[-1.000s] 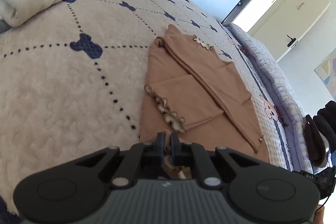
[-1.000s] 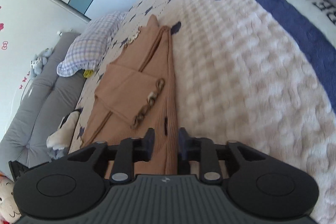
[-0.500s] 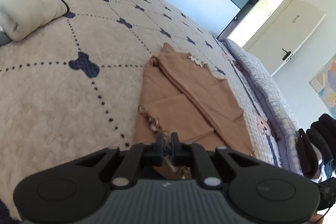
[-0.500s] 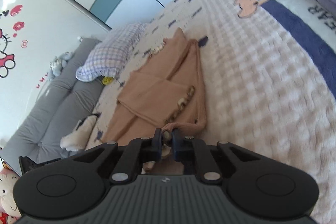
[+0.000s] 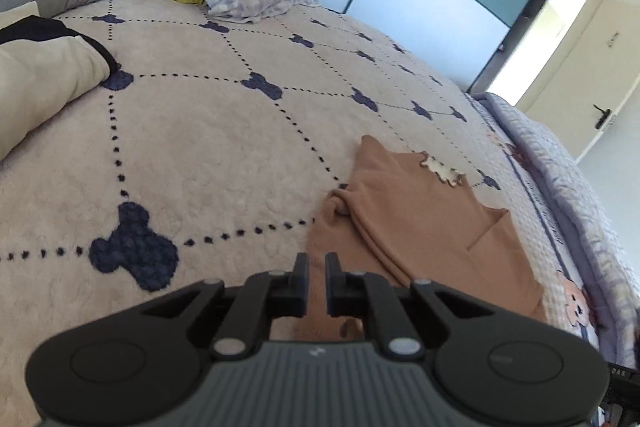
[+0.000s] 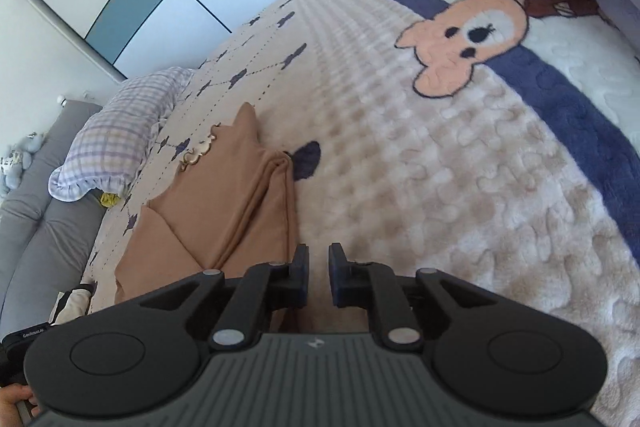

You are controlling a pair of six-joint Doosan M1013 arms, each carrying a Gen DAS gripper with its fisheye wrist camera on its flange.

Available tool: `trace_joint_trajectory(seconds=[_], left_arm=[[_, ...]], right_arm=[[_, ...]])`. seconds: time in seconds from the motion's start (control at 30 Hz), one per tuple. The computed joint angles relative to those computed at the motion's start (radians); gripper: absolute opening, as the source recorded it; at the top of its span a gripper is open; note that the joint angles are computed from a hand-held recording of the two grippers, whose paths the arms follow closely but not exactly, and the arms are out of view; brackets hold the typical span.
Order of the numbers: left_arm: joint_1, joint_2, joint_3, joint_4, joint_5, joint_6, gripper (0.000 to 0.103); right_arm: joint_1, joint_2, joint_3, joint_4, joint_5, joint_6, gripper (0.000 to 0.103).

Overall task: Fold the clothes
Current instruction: 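Lift the hem with both grippers and fold it toward the collar, then lay the hem down near the collar and open both grippers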

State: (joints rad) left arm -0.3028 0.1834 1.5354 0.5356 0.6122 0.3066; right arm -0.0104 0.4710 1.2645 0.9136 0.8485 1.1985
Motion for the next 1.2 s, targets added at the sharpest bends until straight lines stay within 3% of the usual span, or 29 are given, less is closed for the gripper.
trace_joint_trajectory(seconds=[0.07,0.1,0.23,0.33,0.4,0.47,0.5,0.53,0.6,0.7,0.73,0.8,1.03,1.2], left_arm=[[-0.006,-0.033,0.043,-0.011,-0.039,0.029,0.034],[-0.012,-0.048,0.062,-0.005,-0.051,0.038,0.044],[-0.021,-0.08,0.11,0.015,-0.124,0.102,0.054],[-0.017,-0.071,0.107,-0.02,-0.186,0.191,0.078],[-0.017,-0.051,0.087,-0.059,-0.173,0.267,0.078],[-0.022,-0.029,0.059,-0.084,-0.114,0.306,0.076],[-0.024,-0.017,0.044,-0.095,-0.084,0.324,0.065],[-0.025,-0.007,0.032,-0.106,-0.057,0.339,0.043],[-0.025,-0.002,0.028,-0.13,-0.034,0.355,0.028],[-0.037,-0.003,0.031,-0.083,-0.024,0.353,0.02],[-0.041,-0.003,0.031,-0.066,-0.02,0.344,0.016],[-0.045,-0.005,0.031,-0.039,-0.022,0.32,0.012],[-0.047,-0.009,0.026,0.092,-0.062,0.205,0.01],[-0.027,0.026,-0.027,0.188,-0.076,0.157,0.01]], right_arm=[[-0.026,-0.022,0.052,0.119,-0.005,-0.106,0.021],[-0.035,-0.035,0.073,0.149,-0.011,-0.148,0.033],[-0.056,-0.064,0.108,0.231,0.01,-0.306,0.039],[-0.049,-0.058,0.085,0.233,0.073,-0.392,0.042],[-0.04,-0.046,0.061,0.207,0.113,-0.402,0.043],[-0.028,-0.034,0.041,0.151,0.119,-0.353,0.043],[-0.023,-0.029,0.034,0.118,0.116,-0.319,0.043],[-0.021,-0.026,0.031,0.099,0.117,-0.296,0.043],[-0.021,-0.024,0.031,0.095,0.128,-0.286,0.044],[-0.021,-0.029,0.039,0.119,0.151,-0.367,0.04],[-0.017,-0.033,0.041,0.108,0.141,-0.389,0.03],[-0.006,-0.041,0.045,0.08,0.097,-0.411,0.012],[0.012,-0.045,0.037,0.108,0.014,-0.513,0.01],[0.035,-0.019,-0.008,0.11,-0.077,-0.574,0.009]])
